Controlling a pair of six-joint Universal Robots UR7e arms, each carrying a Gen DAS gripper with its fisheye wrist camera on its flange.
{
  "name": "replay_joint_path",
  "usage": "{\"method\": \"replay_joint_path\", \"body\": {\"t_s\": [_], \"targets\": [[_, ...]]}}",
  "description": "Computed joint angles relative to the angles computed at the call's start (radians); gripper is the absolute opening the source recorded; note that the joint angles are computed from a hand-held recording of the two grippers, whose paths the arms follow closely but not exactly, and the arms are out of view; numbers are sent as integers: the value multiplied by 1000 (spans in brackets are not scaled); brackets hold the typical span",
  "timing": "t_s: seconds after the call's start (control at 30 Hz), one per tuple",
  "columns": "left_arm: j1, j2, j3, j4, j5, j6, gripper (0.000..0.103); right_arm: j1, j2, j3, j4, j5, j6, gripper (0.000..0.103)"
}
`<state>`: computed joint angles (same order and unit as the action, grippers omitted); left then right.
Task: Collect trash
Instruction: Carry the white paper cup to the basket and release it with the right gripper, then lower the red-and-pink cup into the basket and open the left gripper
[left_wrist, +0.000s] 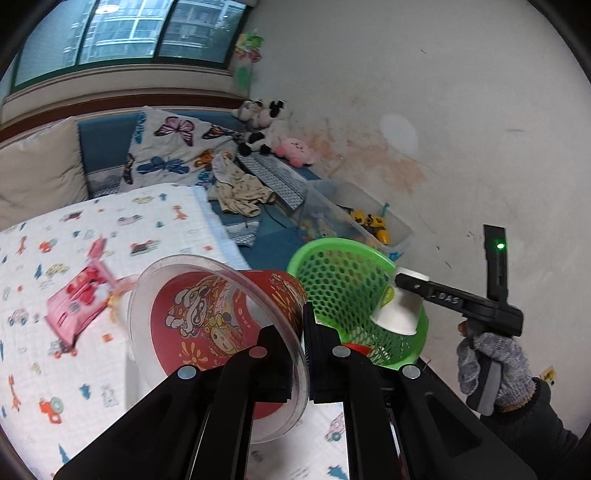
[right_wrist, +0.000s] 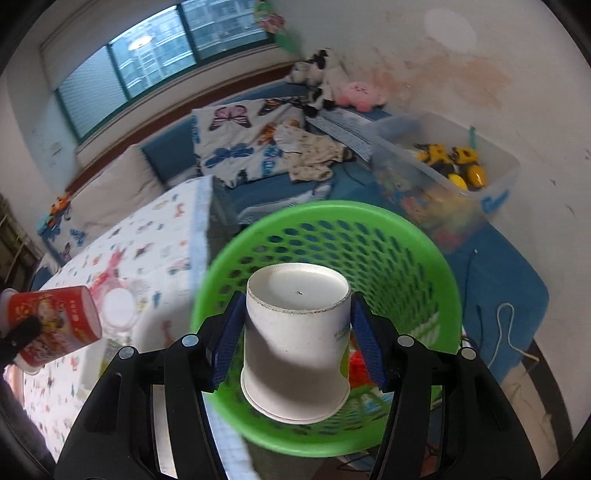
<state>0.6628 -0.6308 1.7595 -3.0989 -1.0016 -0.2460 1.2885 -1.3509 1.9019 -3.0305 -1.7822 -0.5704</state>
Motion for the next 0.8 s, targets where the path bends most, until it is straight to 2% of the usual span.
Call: {"method": "replay_joint_path", "body": {"t_s": [0.37,0.8], "targets": [[-16,102,-147,104,-25,35,6,-43,25,-28,-20,4,-5,59],[-18,206,-294,210,-58,66,6,-58,-36,22,-27,52,-32,60]]}}
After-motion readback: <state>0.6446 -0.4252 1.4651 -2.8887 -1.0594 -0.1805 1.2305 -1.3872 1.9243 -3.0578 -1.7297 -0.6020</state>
